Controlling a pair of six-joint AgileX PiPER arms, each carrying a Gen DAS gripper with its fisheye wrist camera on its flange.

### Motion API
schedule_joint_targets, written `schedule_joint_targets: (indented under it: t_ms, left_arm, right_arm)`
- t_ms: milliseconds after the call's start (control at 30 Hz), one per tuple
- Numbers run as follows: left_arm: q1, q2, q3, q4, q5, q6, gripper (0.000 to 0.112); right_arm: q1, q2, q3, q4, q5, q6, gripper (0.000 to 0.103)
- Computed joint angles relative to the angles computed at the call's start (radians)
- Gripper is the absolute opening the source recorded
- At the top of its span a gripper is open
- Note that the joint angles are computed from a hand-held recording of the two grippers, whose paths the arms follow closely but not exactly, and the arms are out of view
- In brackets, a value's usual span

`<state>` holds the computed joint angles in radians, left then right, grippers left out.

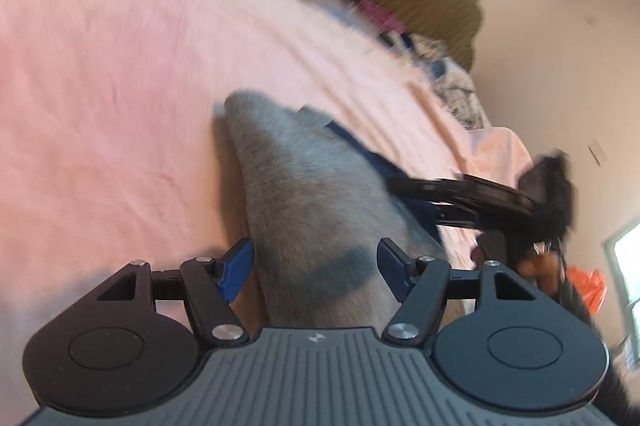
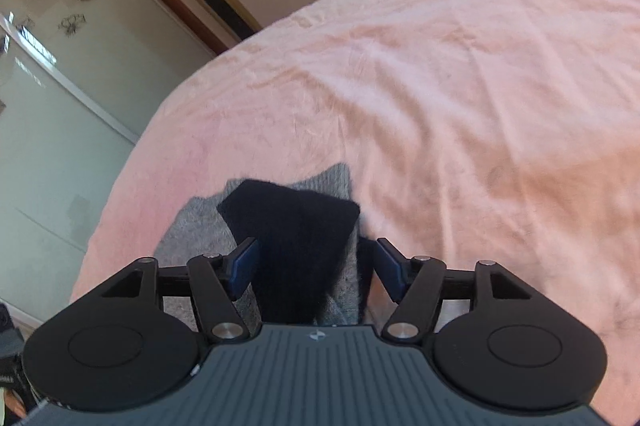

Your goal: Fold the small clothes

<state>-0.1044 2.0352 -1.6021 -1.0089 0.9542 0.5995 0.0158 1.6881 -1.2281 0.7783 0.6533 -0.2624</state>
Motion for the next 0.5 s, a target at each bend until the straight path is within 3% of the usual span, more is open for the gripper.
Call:
schedule_joint_targets:
  t_ms: [33,67,167,200,233,267,400,500]
  left_arm:
    - [-0.005,0.056,-0.057,-0.012,0.023,-0.039,0.067]
    - [-0.003,0.095,-0.085,-0.063,0.025,-0.039,0.068]
    - [0.001,0.179,-0.166,-0.144,0.045,-0.077,0.067]
    - [-0.003,0.194,-0.187,-0.142,0.033,-0.091,0.059]
    - [-0.016,0.205,-0.217,-0.100,0.019,-0.119,0.039]
    - [-0.026,0.209,-0.233,-0.065,0.008,-0.127,0.037]
    - [-0.030,0.147,-0.194,-0.046,-0.028,-0.036,0.029]
    - [0.004,0.129,-0.235,-0.026,-0.012,-0.027,0.028]
  right_arm:
    - [0.019,-0.001,0.003,0.003,-0.025,-0.010,0.086]
    - [0.017,0.008,0.002,0.043,-0.014,-0.060,0.091]
    - [0.019,-0.005,0.043,0.116,-0.041,-0.166,0.093]
    - [0.021,-0.011,0.050,0.110,-0.051,-0.169,0.080]
    - [0.015,-0.008,0.045,0.098,-0.039,-0.165,0.042]
    - [0.001,0.006,0.035,0.126,-0.004,-0.173,0.033]
    - [0.051,-0.021,0.033,0.082,-0.046,-0.146,0.031]
    - [0.073,-0.018,-0.014,0.139,-0.041,-0.178,0.031]
